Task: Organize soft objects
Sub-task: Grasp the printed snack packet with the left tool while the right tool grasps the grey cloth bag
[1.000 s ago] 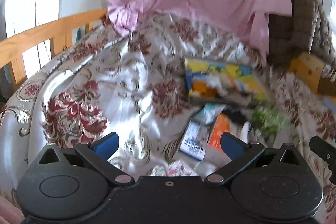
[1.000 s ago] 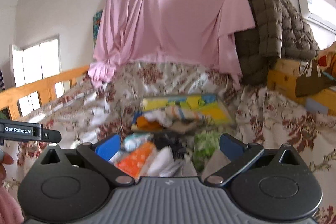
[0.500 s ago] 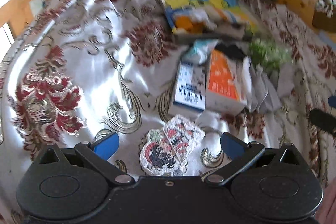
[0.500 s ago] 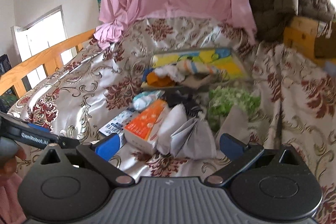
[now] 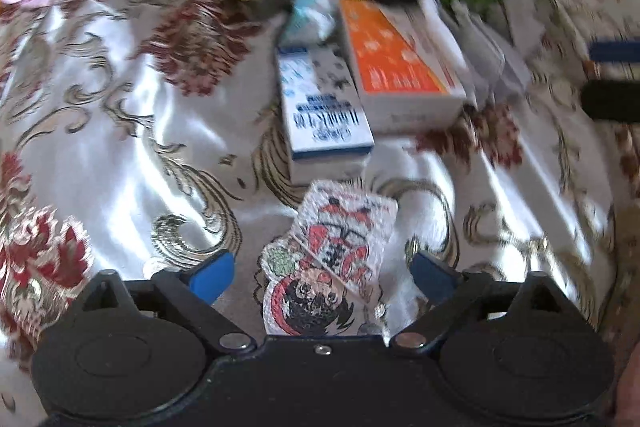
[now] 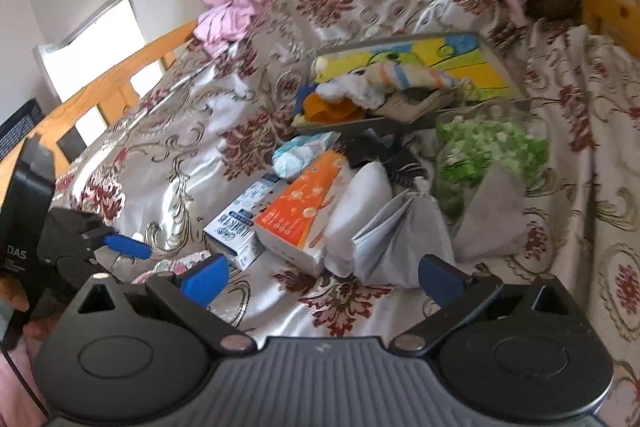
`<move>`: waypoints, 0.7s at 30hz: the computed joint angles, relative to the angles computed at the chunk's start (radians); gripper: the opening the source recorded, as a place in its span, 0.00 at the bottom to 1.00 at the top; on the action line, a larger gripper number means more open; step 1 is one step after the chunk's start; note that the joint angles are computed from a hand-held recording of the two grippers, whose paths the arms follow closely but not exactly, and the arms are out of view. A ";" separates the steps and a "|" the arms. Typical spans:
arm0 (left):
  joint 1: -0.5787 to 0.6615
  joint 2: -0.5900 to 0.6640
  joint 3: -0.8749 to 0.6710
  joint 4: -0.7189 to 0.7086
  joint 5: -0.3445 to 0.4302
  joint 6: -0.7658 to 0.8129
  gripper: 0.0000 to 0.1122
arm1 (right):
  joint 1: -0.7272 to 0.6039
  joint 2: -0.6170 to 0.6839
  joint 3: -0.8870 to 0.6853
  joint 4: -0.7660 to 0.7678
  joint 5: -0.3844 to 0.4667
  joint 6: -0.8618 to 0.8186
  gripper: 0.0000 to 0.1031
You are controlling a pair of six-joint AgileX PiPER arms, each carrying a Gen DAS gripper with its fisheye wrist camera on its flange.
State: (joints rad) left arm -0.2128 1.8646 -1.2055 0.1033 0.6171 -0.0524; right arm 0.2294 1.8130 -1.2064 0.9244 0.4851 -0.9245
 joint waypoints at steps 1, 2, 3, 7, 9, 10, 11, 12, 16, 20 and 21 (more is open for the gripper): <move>0.009 0.009 -0.005 -0.022 0.004 0.020 0.75 | 0.002 0.017 -0.020 -0.015 0.011 0.006 1.00; 0.021 0.017 -0.011 -0.057 0.010 0.046 0.75 | 0.004 0.035 -0.040 -0.032 0.024 0.015 1.00; 0.032 0.020 -0.011 -0.083 0.007 0.067 0.74 | 0.005 0.054 -0.064 -0.055 0.041 0.029 1.00; 0.055 0.016 -0.006 -0.147 -0.005 0.121 0.61 | 0.013 0.101 -0.121 -0.110 0.060 0.075 1.00; 0.061 0.011 -0.001 -0.179 -0.012 0.144 0.60 | 0.012 0.123 -0.149 -0.133 0.074 0.111 1.00; 0.061 0.012 -0.002 -0.184 -0.011 0.146 0.60 | 0.012 0.128 -0.154 -0.145 0.074 0.126 1.00; 0.059 0.015 -0.004 -0.178 -0.009 0.137 0.59 | 0.015 0.135 -0.162 -0.161 0.074 0.144 1.00; 0.057 0.017 -0.006 -0.176 -0.010 0.132 0.59 | 0.017 0.140 -0.168 -0.180 0.074 0.161 1.00; 0.070 0.012 -0.005 -0.264 -0.023 0.173 0.59 | 0.036 0.151 -0.177 -0.249 0.042 0.213 1.00; 0.097 0.021 -0.019 -0.403 -0.031 0.224 0.59 | 0.042 0.184 -0.211 -0.298 0.039 0.261 0.96; 0.102 0.028 -0.028 -0.433 -0.022 0.227 0.59 | 0.039 0.194 -0.224 -0.298 0.048 0.260 0.91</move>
State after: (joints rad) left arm -0.1112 1.8925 -1.2338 -0.3300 0.5950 0.1747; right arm 0.2685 2.0068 -1.4305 0.6264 0.5334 -0.6642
